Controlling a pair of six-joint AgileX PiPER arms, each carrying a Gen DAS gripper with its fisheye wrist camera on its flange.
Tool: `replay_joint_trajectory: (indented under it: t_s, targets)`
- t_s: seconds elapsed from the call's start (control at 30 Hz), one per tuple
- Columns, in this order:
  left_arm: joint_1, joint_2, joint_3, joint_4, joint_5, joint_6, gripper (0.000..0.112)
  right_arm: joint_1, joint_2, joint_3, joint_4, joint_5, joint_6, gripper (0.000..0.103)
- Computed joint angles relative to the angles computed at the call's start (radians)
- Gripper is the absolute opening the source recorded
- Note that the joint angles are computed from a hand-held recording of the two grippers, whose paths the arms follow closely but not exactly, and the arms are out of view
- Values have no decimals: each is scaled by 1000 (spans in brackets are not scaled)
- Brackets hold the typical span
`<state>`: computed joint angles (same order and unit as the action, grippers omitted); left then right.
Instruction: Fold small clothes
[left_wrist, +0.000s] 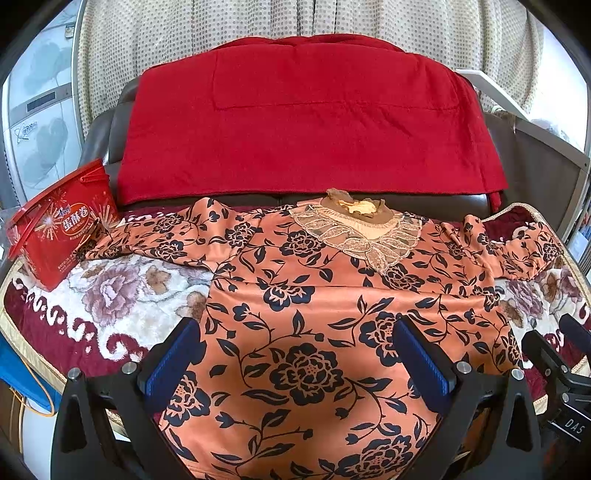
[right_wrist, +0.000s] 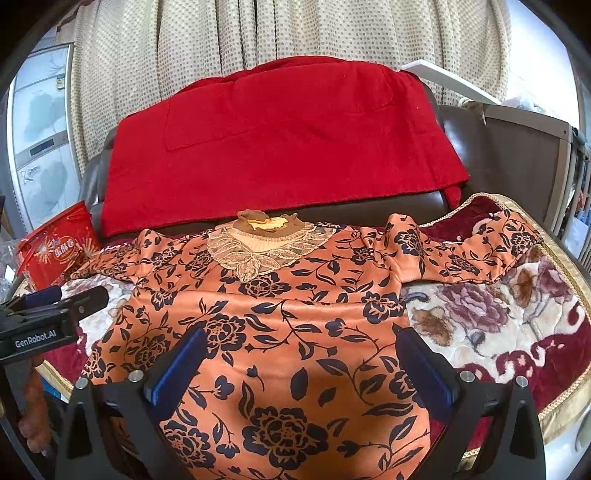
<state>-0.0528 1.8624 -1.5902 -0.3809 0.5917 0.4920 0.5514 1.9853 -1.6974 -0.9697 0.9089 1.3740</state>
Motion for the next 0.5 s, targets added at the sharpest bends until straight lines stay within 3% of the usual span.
replay_joint_trajectory:
  t_s: [0.5]
  targets:
    - [6,0,4,-10,4,13,103,1,3,-10,-1,2,-6,103]
